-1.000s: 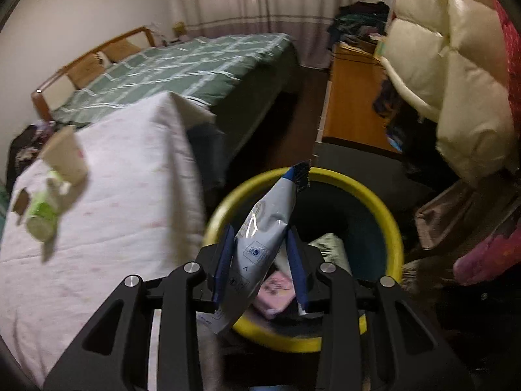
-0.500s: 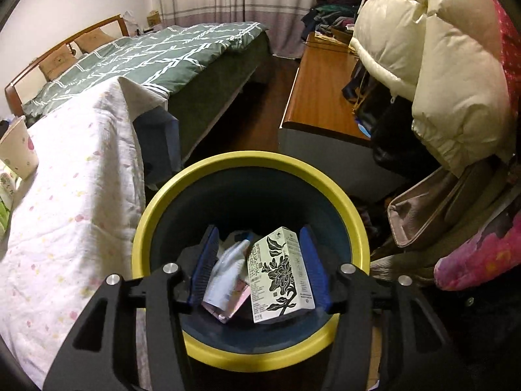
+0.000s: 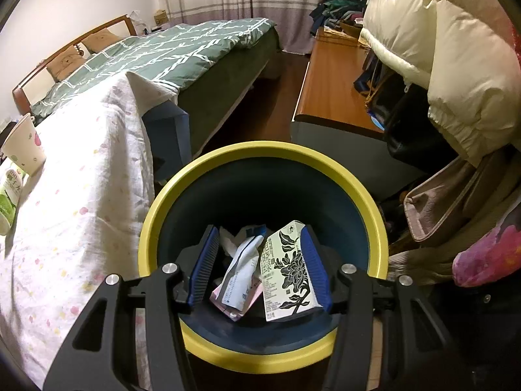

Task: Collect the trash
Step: 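Move the left tool toward the green-labelled plastic bottle, then grasp the green-labelled bottle with the left tool and lift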

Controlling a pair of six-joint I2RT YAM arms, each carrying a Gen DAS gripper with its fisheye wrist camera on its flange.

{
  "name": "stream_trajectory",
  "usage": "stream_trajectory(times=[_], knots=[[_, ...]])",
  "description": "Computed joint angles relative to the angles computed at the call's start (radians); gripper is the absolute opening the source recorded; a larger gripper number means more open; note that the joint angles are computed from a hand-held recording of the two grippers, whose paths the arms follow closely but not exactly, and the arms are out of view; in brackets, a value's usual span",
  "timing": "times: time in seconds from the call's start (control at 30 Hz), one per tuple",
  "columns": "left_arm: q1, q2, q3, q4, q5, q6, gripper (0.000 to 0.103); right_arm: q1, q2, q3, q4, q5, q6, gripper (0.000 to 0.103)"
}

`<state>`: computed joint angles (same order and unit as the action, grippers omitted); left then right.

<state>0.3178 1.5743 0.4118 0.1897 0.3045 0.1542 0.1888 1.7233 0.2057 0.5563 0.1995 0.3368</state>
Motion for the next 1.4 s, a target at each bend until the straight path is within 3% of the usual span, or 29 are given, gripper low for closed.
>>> stream_trajectory(times=[0.13, 0.3, 0.5, 0.8, 1.03, 1.23, 1.33, 1.4], knots=[[-0.045, 0.045, -0.004, 0.064, -0.054, -0.055, 0.083, -0.024, 0.028, 0.002, 0.025, -0.023, -0.013, 0.05], [-0.066, 0.077, -0.008, 0.11, -0.086, -0.082, 0.078, -0.042, 0.065, 0.0, 0.064, -0.046, -0.021, 0.05], [-0.053, 0.096, -0.007, 0.136, -0.085, -0.082, 0.06, -0.051, 0.085, -0.01, 0.096, -0.061, -0.025, 0.05], [0.015, -0.022, -0.068, 0.117, -0.07, 0.012, 0.057, -0.042, 0.001, -0.057, 0.079, -0.055, -0.017, 0.05], [0.165, -0.303, -0.125, -0.032, -0.002, 0.158, 0.053, 0.004, -0.106, -0.095, 0.029, -0.03, 0.01, 0.05], [0.337, -0.56, -0.102, -0.28, 0.148, 0.293, 0.053, 0.069, -0.207, -0.116, -0.037, 0.006, 0.045, 0.05], [0.41, -0.61, -0.068, -0.386, 0.213, 0.358, 0.052, 0.105, -0.253, -0.122, -0.077, 0.026, 0.066, 0.05], [0.41, -0.594, -0.063, -0.405, 0.205, 0.382, 0.052, 0.13, -0.283, -0.125, -0.105, 0.039, 0.08, 0.05]])
